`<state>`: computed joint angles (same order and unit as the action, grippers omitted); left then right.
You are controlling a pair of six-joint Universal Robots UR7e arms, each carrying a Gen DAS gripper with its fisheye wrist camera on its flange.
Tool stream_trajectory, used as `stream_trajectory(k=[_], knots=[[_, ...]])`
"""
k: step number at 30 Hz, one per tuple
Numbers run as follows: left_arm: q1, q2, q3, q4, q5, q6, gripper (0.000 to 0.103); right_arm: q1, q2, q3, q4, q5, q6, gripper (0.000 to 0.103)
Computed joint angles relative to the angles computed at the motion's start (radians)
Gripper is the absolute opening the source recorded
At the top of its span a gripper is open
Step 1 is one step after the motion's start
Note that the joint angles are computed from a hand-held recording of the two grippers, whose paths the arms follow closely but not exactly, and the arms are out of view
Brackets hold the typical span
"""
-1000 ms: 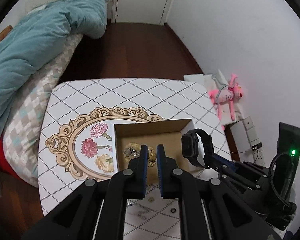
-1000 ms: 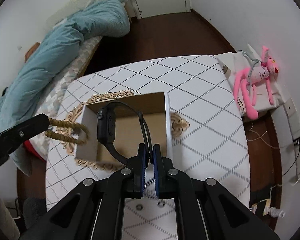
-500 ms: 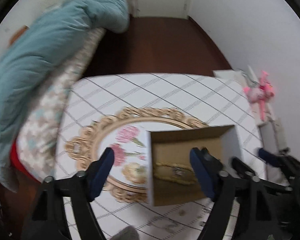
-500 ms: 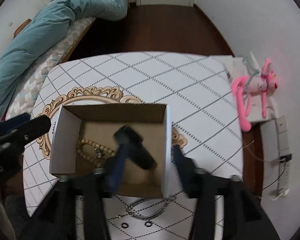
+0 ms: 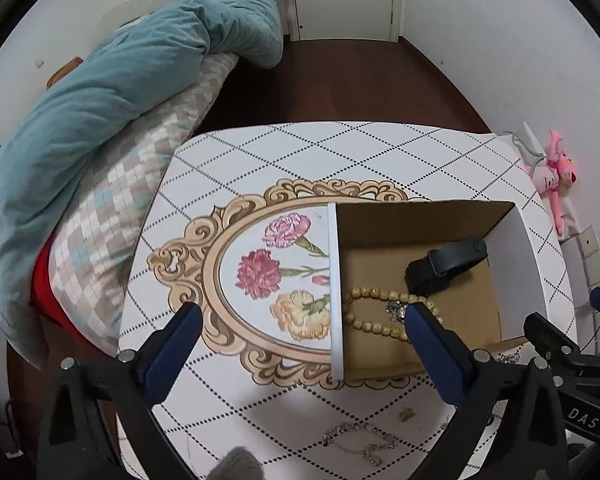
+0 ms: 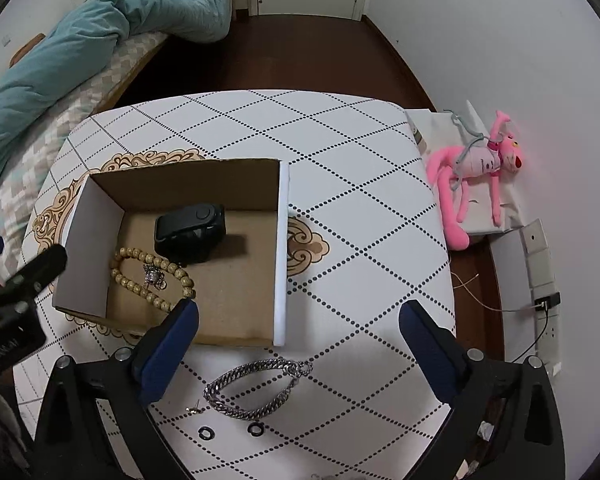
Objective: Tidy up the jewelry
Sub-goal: 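Lift both tools out of the box and back away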
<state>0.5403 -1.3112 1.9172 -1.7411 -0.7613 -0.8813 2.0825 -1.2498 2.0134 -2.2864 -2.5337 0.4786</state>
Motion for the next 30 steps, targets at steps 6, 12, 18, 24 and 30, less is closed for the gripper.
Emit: stream_trajectory(k=[6, 12, 18, 24, 30], knots=[[-0.032, -0.029, 0.012, 0.01, 0.0, -0.034, 0.103, 0.031, -0.03, 0.017, 0.006, -0.02, 0.026, 0.101], [-0.096, -0.07, 0.014, 0.055, 0.016, -0.079, 0.103, 0.088, -0.081, 0.033, 0.039, -0.053, 0.069, 0.101], [-0.177, -0.112, 0.01, 0.128, 0.037, -0.135, 0.103, 0.175, -0.13, 0.032, 0.104, -0.105, 0.142, 0.101], [-0.24, -0.15, 0.0, 0.183, 0.029, -0.185, 0.103, 0.265, -0.165, 0.008, 0.205, -0.152, 0.234, 0.101], [-0.269, -0.175, -0.018, 0.24, 0.018, -0.234, 0.103, 0.331, -0.187, -0.014, 0.277, -0.17, 0.298, 0.101]])
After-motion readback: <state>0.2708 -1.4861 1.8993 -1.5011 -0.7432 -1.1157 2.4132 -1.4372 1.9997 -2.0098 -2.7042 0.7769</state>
